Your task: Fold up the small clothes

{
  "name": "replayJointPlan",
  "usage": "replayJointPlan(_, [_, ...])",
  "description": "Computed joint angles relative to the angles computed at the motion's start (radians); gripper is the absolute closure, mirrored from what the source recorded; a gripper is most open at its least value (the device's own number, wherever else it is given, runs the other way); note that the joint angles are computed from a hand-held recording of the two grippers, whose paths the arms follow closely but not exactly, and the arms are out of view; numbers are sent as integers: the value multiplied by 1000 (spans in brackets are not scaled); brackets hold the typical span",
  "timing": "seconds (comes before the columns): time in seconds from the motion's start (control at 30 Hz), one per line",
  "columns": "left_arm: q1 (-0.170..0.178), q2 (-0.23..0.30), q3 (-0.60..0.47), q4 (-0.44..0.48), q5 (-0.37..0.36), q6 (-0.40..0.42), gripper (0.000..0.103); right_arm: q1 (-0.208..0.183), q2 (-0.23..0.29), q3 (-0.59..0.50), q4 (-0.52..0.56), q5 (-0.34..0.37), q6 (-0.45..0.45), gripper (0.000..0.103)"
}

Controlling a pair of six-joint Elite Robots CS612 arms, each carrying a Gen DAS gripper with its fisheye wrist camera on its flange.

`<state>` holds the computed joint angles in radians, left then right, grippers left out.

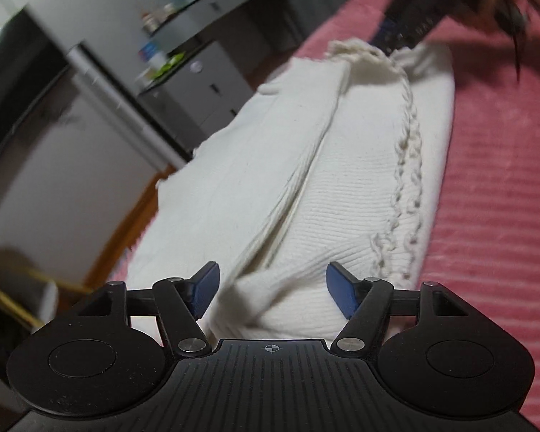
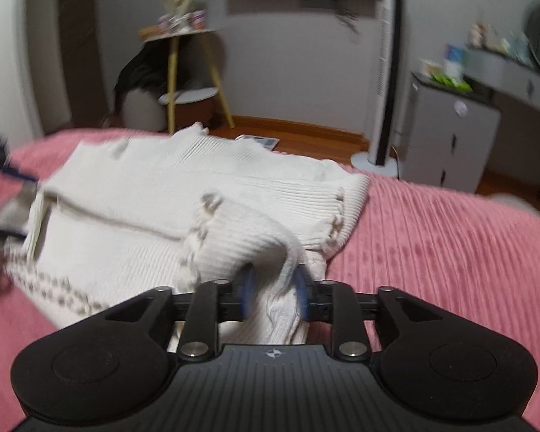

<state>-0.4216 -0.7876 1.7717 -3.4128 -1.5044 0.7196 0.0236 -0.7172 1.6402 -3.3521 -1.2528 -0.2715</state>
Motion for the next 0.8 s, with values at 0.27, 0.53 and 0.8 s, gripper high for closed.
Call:
replayJointPlan(0.27, [29, -4, -43, 185, -99, -46, 52, 20, 14, -29, 6, 9, -200, 40])
replayJointPlan(0.53, [40, -15, -18, 96, -139, -199, 98, 26, 13, -46, 21, 14, -118, 95])
replayJointPlan(0.8, [70, -8, -54, -147, -98, -603, 99, 4, 14, -73, -123, 61, 211, 96])
